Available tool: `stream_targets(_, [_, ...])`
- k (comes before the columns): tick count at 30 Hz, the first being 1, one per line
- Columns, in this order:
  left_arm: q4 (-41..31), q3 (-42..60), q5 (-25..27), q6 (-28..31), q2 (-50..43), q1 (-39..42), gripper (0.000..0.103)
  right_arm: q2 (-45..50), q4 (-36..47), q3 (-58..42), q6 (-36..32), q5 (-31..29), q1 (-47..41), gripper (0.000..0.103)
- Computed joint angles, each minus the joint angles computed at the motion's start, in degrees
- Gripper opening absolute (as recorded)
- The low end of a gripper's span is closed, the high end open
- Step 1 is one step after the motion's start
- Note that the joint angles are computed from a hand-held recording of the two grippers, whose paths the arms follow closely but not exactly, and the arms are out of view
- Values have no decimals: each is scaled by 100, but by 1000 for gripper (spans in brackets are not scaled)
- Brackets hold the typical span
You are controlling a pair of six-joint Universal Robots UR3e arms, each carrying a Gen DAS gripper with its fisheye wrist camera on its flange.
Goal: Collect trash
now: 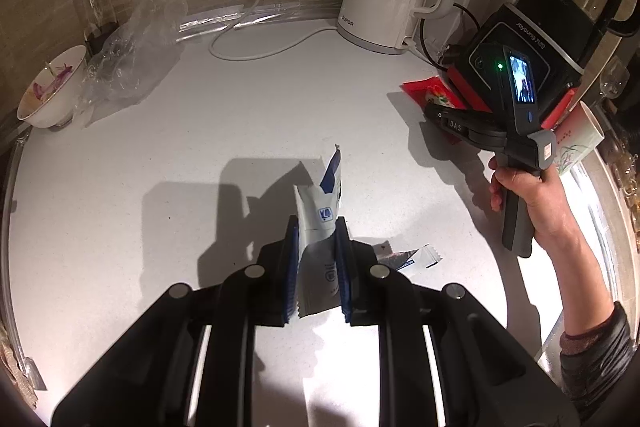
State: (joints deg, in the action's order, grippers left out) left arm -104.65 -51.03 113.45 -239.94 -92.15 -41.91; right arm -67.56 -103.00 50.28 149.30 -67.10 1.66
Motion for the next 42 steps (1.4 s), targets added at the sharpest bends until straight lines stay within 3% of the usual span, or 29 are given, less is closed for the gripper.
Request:
stream_targets(8, [-54, 80, 46, -23, 57, -183, 17, -1185, -97, 1202, -246, 259, -318, 1])
stream_targets(14, [19, -71, 1, -108, 182, -247, 17, -1286, 44, 1294, -301, 326, -472, 1])
stream_targets(21, [6, -227, 11, -123, 338, -289, 17, -1981, 471, 1749, -607, 824, -847, 1])
stream_targets(29, [-126, -341, 104, -155, 567, -513, 18, -3774, 2292, 2559, -1683, 1403, -1583, 1])
stream_targets(34, [-141, -547, 55, -154, 773, -597, 18, -4945, 3902, 2946, -2586, 1468, -2195, 1])
stream_targets(38, [-90, -692, 19, -175, 883, -660, 18, -5264, 4762, 2924, -3082, 1441, -2505, 2])
stream_targets(40, [-50, -762, -10, -182, 931, -661, 18, -5265, 4900, 2837, -3205, 1414, -2546, 13])
stream_targets(42, [-25, -797, -38, -198, 954, -653, 18, -5350, 4559, 2922, -3064, 1360, -2522, 84])
